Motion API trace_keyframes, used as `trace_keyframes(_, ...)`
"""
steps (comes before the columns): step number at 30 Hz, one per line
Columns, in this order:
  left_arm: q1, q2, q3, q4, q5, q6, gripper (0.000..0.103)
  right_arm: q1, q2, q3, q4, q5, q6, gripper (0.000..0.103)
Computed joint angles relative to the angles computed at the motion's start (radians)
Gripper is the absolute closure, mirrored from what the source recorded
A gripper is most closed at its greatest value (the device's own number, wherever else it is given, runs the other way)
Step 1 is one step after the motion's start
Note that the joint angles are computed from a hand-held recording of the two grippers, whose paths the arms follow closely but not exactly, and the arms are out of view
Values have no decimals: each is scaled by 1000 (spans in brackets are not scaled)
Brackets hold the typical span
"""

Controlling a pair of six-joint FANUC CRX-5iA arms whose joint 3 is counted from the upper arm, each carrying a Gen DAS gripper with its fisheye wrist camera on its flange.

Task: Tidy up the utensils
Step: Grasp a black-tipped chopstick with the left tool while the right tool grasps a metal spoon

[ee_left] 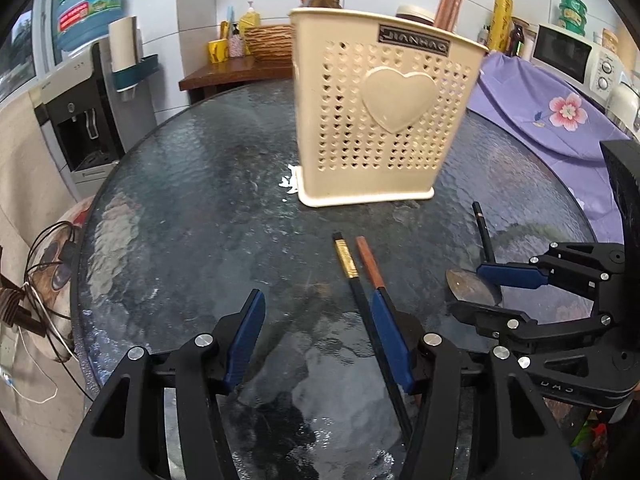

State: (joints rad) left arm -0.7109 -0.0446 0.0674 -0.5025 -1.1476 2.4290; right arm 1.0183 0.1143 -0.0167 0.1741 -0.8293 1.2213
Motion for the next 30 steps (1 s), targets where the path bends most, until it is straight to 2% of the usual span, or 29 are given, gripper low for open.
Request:
trace_keyframes(8, 17, 32, 17, 56, -2, -60, 57, 8, -8, -16, 23, 5, -20, 63)
trace_keyframes(12, 16, 55, 34, 63, -28, -69, 62, 9, -12, -22, 27, 10, -24, 63)
trace_keyframes(19, 4, 98, 74, 56, -62, -81, 63, 18, -6, -16, 45, -6, -49, 63)
trace_keyframes(25, 25, 132, 115, 82, -70, -122, 74, 21, 10, 8, 53, -32, -66, 63)
trace_keyframes(30, 37, 148, 133, 87, -69, -141, 92, 20, 14, 11, 55, -25, -75, 64)
